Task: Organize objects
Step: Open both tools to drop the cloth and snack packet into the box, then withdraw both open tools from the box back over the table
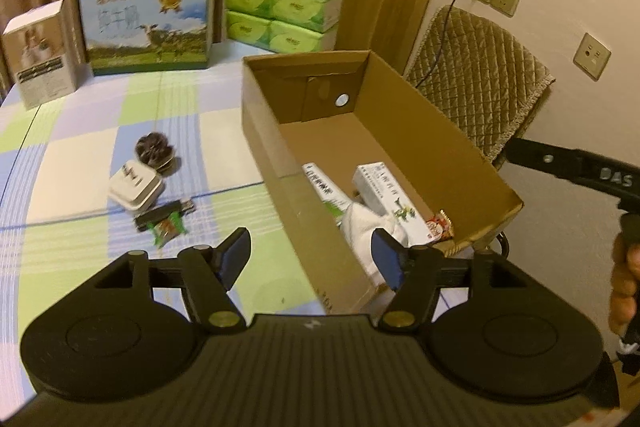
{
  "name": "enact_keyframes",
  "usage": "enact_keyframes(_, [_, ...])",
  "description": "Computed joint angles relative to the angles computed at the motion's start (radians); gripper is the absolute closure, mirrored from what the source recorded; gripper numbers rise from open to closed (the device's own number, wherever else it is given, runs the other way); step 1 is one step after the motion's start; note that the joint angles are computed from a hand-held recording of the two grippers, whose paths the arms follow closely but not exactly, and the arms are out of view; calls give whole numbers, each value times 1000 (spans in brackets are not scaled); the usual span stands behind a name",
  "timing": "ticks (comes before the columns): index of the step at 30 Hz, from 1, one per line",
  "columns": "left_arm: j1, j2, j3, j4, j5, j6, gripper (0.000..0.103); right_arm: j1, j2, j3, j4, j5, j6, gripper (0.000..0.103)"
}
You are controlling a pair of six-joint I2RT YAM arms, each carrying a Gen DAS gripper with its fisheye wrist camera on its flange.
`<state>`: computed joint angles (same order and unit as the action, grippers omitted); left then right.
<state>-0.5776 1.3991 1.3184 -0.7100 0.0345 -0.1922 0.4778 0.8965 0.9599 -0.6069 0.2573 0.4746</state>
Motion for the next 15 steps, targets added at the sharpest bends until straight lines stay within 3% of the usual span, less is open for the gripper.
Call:
enact_keyframes(8, [61,-168,-98,-59,-16,2,27,353,15,49,-77,248,160,13])
enact_keyframes(12, [130,-255,-138,-109,-19,16,23,485,64,48,-70,310,232,5])
enact_keyframes(15, [193,-315,-162,-143,-21,56,15,555,104,44,-55,339,279,2])
